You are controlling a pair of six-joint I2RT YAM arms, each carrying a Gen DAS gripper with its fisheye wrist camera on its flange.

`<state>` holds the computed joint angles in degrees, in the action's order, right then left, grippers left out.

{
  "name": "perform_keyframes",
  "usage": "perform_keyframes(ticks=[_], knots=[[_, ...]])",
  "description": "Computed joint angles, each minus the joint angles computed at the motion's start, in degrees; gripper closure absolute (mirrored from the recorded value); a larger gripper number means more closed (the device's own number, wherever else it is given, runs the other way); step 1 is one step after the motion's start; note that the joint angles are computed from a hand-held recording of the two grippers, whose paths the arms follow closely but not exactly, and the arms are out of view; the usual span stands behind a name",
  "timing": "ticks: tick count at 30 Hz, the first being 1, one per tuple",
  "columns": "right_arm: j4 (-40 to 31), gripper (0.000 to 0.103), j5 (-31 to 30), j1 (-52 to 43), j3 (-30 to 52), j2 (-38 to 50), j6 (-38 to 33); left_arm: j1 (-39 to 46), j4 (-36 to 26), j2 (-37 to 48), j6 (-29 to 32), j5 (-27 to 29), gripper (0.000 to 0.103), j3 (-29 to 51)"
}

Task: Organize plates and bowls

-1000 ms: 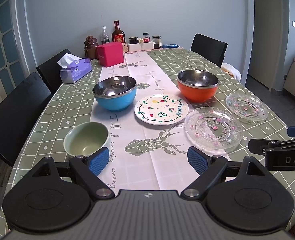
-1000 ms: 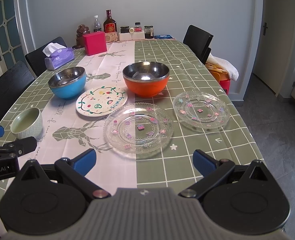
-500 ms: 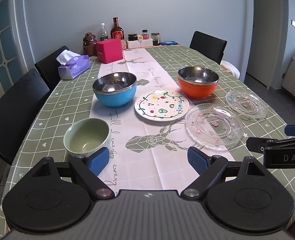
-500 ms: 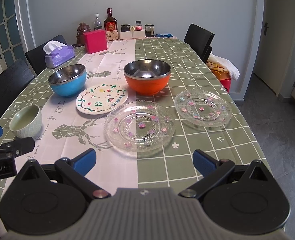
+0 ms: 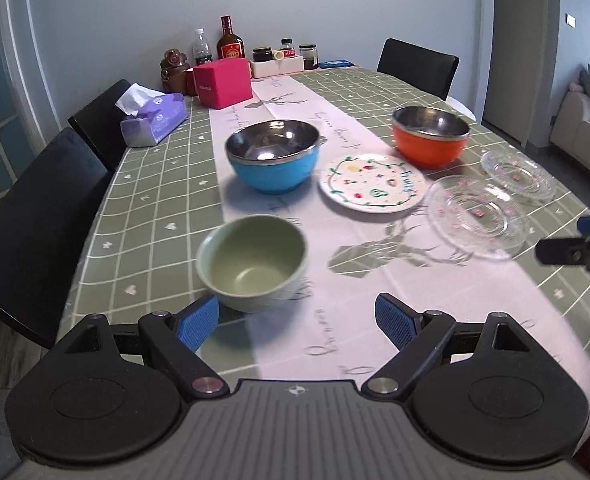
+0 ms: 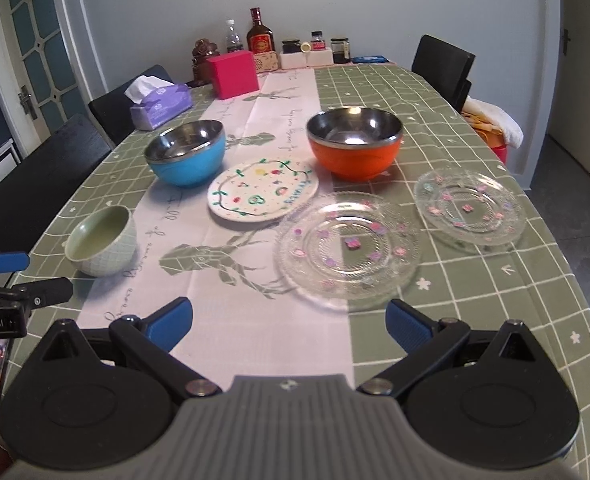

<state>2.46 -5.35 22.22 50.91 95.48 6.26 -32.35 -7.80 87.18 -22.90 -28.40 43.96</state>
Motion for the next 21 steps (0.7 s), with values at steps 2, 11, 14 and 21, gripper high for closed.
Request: perform_keyframes(ticks=[2,11,14,21], knots=[[1.4,0.002,0.3,1.1,0.2,0.2,0.7,3.1,1.9,-1.9,3.5,2.6,0.000,-2.6],[5.5,0.002,2.4,7.4,4.9,4.9,2.1,14.8,14.7,-6.2,17.7,10.0,0.000,-15.3],[6.5,0.002,2.8,9.2,6.7,6.9,3.0,19.4,19.6,-5.3,19.1,15.0,0.002,-18.9],[7.0,0.002,5.2,11.8,11.3,11.3,3.4,24.1,27.2,-2.0,21.0,19.0,0.008,-23.7]])
